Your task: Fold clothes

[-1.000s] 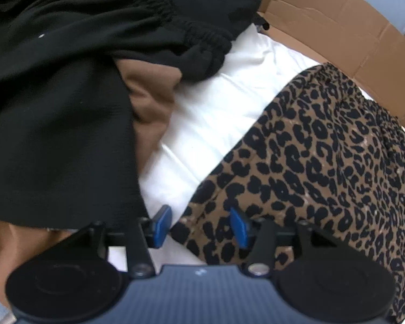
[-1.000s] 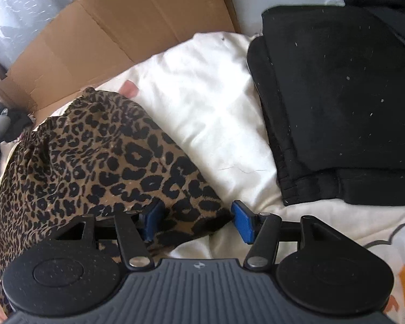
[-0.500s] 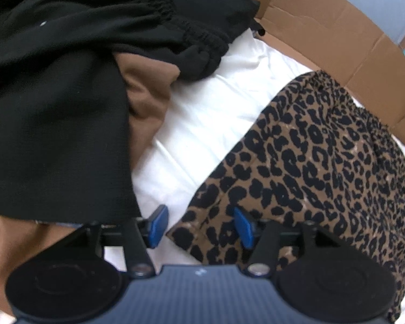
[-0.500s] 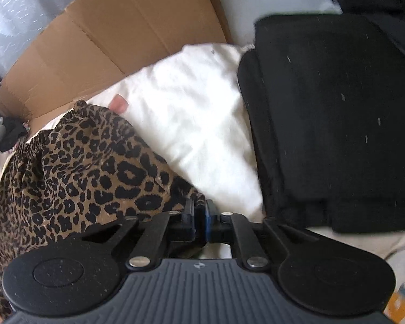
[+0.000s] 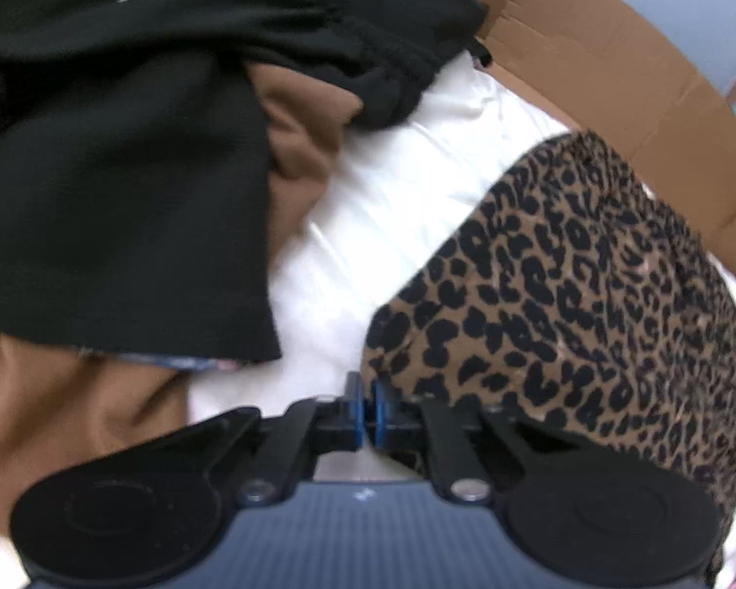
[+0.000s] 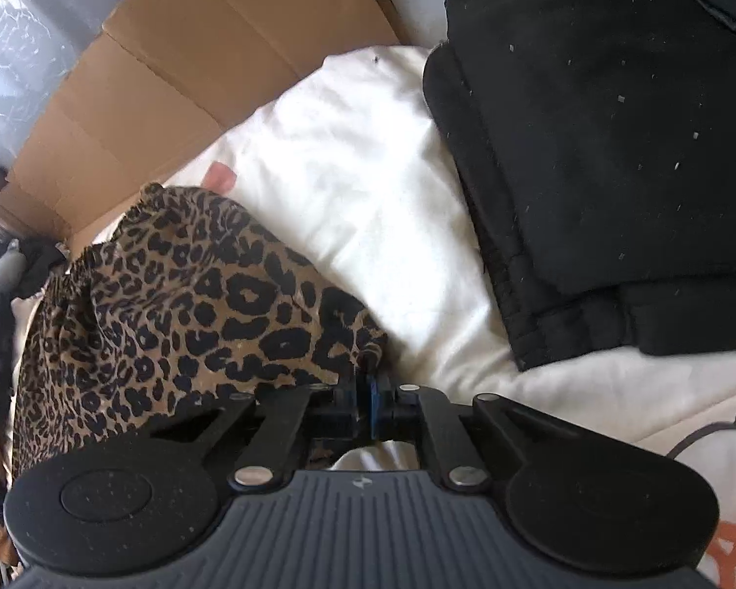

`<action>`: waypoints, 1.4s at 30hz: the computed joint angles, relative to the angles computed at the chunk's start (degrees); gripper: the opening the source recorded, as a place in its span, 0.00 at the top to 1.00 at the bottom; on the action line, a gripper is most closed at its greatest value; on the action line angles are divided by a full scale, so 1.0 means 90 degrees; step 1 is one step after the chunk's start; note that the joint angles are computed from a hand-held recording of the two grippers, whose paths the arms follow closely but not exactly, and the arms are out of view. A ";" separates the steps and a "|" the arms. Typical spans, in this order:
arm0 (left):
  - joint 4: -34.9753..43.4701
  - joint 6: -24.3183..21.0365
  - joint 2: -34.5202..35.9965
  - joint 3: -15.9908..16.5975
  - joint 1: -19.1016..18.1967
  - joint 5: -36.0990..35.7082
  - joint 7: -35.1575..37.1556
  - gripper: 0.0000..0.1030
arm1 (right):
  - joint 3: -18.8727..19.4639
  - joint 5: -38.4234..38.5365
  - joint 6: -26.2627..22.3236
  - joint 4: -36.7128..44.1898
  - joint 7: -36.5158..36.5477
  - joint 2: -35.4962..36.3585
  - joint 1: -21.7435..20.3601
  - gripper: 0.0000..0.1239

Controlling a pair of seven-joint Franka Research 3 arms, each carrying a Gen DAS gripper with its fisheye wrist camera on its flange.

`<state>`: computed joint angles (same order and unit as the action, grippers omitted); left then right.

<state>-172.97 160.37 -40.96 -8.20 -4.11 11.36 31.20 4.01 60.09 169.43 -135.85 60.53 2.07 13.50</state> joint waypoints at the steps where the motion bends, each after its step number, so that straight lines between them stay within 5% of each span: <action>1: -0.0007 -0.0081 -0.0089 -0.0006 -0.0017 -0.0012 -0.0017 0.96 | -0.0006 0.0013 0.0041 -0.0005 -0.0053 -0.0023 -0.0007 0.98; 6: 0.0072 -0.0523 -0.0531 -0.0308 0.0096 0.0179 -0.0301 0.96 | -0.0062 0.0175 0.0149 0.0063 -0.0148 -0.0072 -0.0043 0.98; 9: 0.0152 -0.0612 -0.0312 -0.0146 0.0035 0.0189 -0.0269 0.95 | -0.0106 -0.0755 0.0123 0.0022 0.0627 0.0001 -0.0022 0.98; 11: 0.0257 -0.0789 -0.0086 0.0018 -0.0075 0.0091 -0.0137 0.81 | -0.0136 -0.1363 0.0053 -0.0038 0.1210 -0.0006 -0.0032 0.94; 15: 0.0600 -0.1576 -0.0154 -0.0296 -0.0057 0.0187 -0.0414 0.56 | -0.0144 -0.1962 0.0166 -0.0367 0.1874 -0.0371 -0.0029 0.71; 21: 0.0684 -0.1495 -0.0382 -0.0167 -0.0467 -0.0142 -0.0781 0.54 | -0.0274 -0.1461 0.0079 -0.0821 0.1811 -0.1066 0.0225 0.67; 29: 0.0716 -0.0722 0.0183 0.0155 -0.1500 -0.1282 -0.0903 0.54 | -0.0423 -0.0254 -0.0758 -0.1027 0.0945 -0.1496 0.0792 0.67; 38: 0.0821 0.0107 0.0987 0.0629 -0.2196 -0.2308 -0.0475 0.53 | -0.0245 0.0470 -0.1292 -0.0966 0.0566 -0.1358 0.0937 0.67; 42: 0.0802 0.0501 0.1252 0.0638 -0.2351 -0.2749 -0.0480 0.41 | -0.0215 0.0856 -0.1557 -0.0886 0.0381 -0.1194 0.0902 0.61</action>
